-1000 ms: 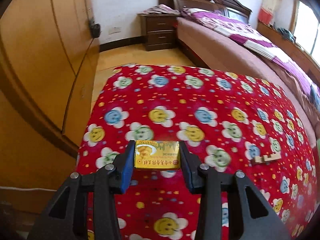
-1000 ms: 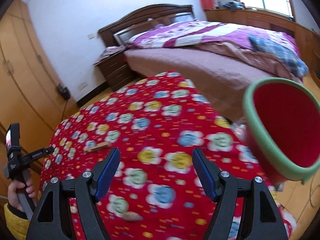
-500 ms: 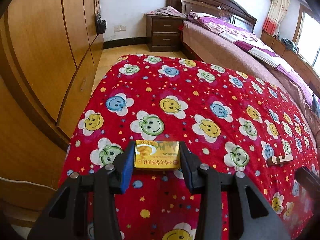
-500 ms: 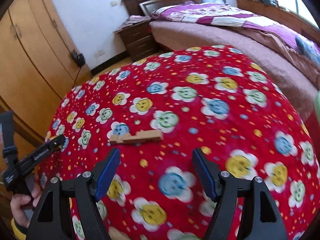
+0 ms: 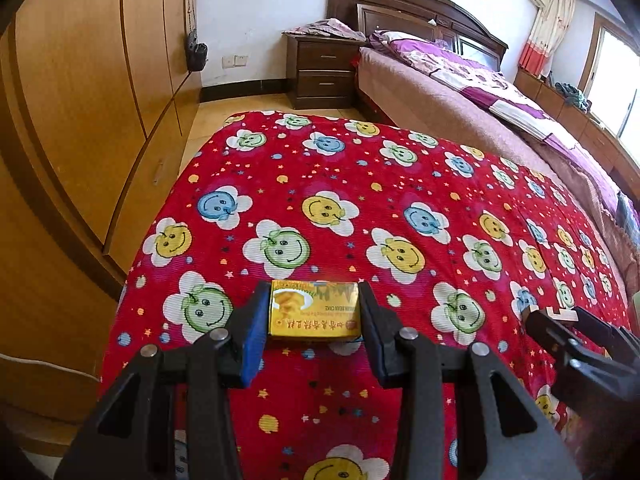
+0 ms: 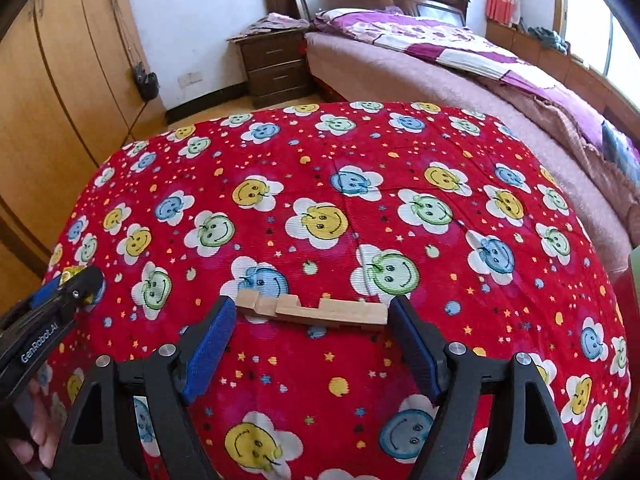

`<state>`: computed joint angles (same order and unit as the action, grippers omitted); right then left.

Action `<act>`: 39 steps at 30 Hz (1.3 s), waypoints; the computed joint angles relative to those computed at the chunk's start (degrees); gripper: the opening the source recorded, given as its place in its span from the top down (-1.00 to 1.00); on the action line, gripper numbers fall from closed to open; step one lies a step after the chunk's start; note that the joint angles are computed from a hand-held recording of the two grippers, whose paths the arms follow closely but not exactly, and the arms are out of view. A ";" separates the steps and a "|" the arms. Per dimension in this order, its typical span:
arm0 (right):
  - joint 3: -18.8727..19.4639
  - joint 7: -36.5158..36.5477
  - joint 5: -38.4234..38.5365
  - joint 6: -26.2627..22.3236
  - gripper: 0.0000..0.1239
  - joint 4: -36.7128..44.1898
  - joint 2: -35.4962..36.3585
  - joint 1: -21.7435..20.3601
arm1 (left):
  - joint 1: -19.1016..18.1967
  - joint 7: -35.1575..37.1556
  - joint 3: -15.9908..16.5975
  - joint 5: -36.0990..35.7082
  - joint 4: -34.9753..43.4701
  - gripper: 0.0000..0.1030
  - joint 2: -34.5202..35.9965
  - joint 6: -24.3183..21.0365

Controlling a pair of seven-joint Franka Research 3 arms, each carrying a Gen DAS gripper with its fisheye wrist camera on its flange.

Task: Collect trash
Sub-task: 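Lower the right tool onto the light wooden strip and close on it, then carry the yellow card box and wooden strip in both tools over the bucket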

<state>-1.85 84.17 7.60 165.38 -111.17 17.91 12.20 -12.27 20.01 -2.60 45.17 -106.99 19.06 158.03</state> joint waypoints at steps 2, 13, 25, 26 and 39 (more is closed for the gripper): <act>-3.75 4.38 -5.72 0.61 -0.29 -0.23 0.31 3.62 | 0.00 -0.24 0.08 0.03 -0.13 0.17 -0.07 0.23; -3.21 7.23 -7.79 1.22 -0.27 0.00 0.66 2.77 | 0.01 -0.64 0.08 0.24 -0.55 0.17 -0.28 0.98; 5.19 -8.33 12.78 -1.24 -0.27 -6.31 -6.69 -6.48 | -0.24 0.19 0.16 0.31 -0.71 0.17 0.17 4.08; 5.51 -10.31 15.35 -1.22 -0.27 -7.22 -7.57 -6.97 | -0.35 0.32 0.22 0.36 -0.70 0.17 0.18 4.27; 0.15 -30.36 38.50 1.10 -0.27 -21.01 -21.51 -7.38 | -2.70 -1.53 1.75 5.09 -0.65 0.17 -0.59 5.68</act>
<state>-1.69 53.82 46.10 166.48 -132.18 -3.61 4.82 -14.97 18.49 -0.85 50.26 -107.64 18.47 163.72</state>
